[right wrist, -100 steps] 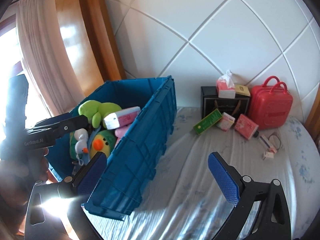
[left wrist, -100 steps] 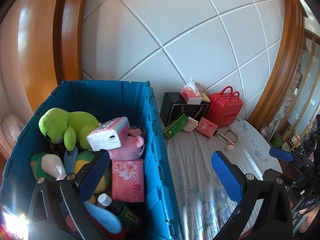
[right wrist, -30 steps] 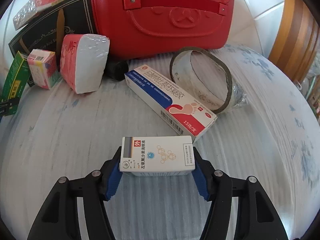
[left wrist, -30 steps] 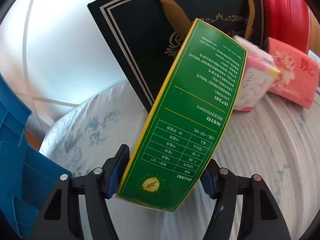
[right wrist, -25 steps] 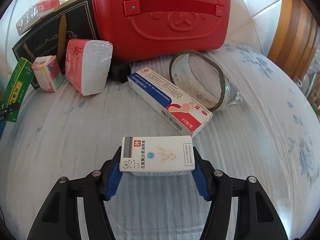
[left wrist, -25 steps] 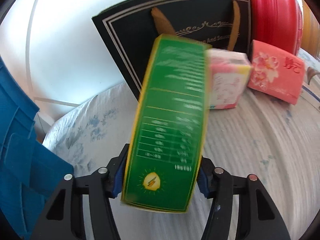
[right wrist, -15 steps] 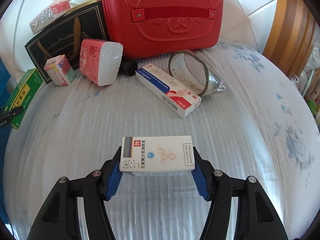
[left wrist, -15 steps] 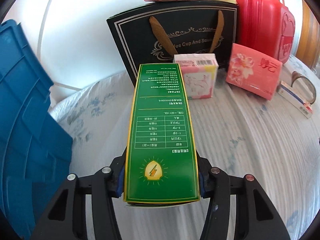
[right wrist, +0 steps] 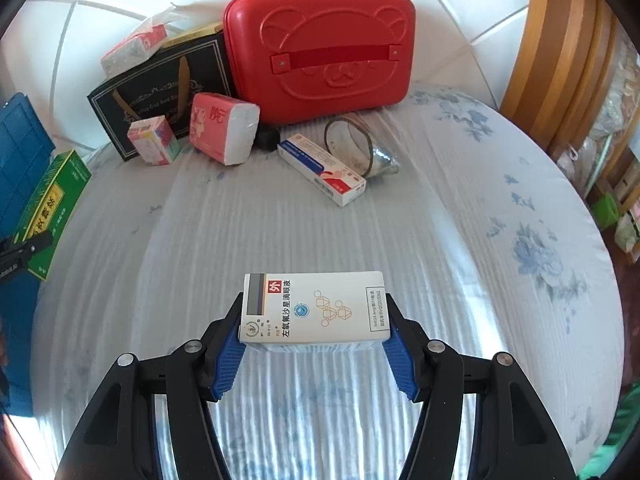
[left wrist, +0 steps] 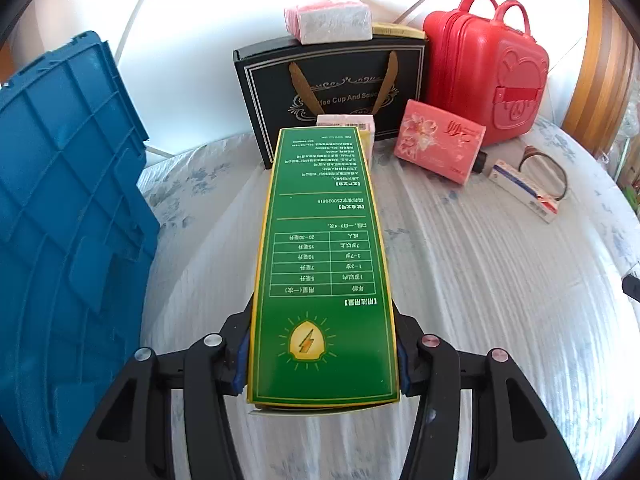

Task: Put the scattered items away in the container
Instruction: 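Carry the green and white medicine boxes with both grippers over the crate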

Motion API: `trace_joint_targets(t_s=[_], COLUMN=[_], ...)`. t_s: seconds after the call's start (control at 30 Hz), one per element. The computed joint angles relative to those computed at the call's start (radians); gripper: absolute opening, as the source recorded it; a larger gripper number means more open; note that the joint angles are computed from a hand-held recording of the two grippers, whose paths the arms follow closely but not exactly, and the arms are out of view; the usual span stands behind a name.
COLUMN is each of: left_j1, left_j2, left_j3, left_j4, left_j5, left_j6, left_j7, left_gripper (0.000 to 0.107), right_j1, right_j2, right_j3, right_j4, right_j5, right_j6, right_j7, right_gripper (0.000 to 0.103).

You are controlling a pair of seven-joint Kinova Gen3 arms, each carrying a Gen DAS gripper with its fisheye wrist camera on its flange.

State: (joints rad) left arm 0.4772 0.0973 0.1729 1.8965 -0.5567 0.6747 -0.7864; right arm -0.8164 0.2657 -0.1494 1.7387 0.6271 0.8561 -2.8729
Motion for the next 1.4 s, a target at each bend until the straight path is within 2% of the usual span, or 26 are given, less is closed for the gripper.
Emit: trace_joint_targets(t_s=[0.2,0.53,0.87,1.17,1.4], left_j1=[-0.002,-0.027,-0.082,-0.134,-0.156], left_j2=[-0.096,-0.227,-0.365,-0.507,-0.598], left_j3=[0.048,0.142,0.199,0.141,0.007], left_j4=[-0.005,-0.056,-0.12,-0.181,-0.216], left_j5=[0.074,0.138,0.227,0.354,0.444], left_j6=[0.085,0.254,0.347,0.402,0.45], left_j7=[-0.034,-0.084,-0.18,-0.361,-0.542], left_gripper=[0.052,0.052,0.052,0.052,0.052], right_j1=[-0.026,-0.058,-0.106,-0.193,-0.315], right_j2=[-0.067,-0.145,-0.188,-0.181,-0.097], right_j3=[-0.041,-0.123,-0.195,-0.245,-0.226], right_j4=[-0.015,-0.052,-0.108,-0.23,-0.416], right_j5=[-0.008,-0.014,-0.008,0.074,0.157], right_j6=[0.094,0.228,0.345,0.449,0.55], right_j7=[-0.003,-0.031,-0.063,-0.116,-0.117], right_gripper=[0.061,0.061,0.061,0.061,0.061])
